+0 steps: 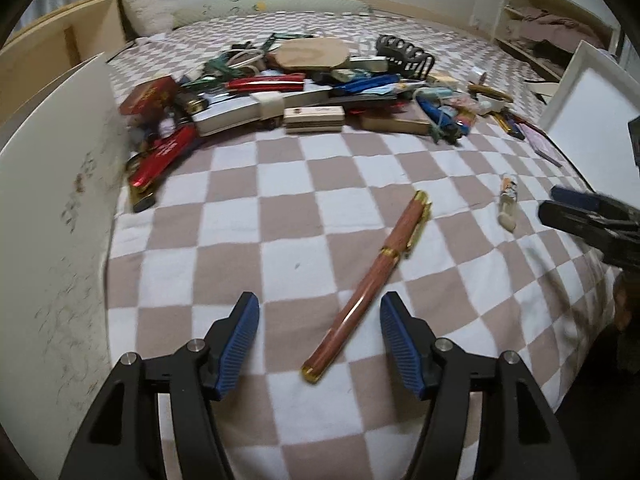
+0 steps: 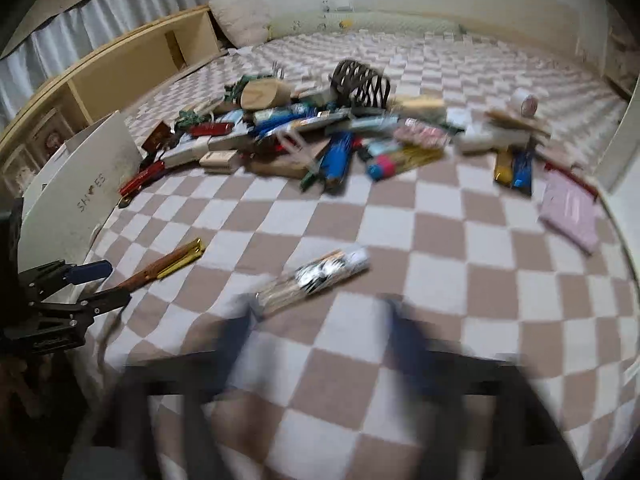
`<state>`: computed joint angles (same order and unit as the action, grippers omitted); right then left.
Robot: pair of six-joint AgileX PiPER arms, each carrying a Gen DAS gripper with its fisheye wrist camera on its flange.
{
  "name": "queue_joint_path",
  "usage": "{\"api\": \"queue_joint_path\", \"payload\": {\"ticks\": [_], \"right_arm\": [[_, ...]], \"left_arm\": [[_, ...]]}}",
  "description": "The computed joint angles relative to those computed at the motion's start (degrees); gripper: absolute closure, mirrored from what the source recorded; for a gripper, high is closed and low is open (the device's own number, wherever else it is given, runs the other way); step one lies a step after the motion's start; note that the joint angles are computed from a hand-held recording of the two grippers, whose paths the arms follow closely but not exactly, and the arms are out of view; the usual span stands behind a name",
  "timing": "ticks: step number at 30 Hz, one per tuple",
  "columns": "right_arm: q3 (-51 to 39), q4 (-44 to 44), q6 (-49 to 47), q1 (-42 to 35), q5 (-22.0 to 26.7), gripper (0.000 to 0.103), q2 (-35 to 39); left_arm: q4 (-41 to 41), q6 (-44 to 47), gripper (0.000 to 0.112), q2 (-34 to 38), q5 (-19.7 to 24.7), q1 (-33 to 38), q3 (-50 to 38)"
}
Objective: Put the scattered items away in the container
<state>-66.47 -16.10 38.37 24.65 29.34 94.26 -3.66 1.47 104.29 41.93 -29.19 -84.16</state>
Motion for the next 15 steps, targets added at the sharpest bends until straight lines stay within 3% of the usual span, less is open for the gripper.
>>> {"api": "queue_joint_path", "payload": {"ticks": [9,15], "right_arm": [[-9.37,7.88,-24.75,-1.73,7.54,0.013,8.44],[-12.57,17.27,-35.00,-5.42,7.99,0.013,11.25]], "left_arm": [[-8.01,11.71,0.049,3.28,-0.29,-0.31,-3.51],[-10.56,14.75,0.055,5.16,-0.10,-0.03,-5.55]]}}
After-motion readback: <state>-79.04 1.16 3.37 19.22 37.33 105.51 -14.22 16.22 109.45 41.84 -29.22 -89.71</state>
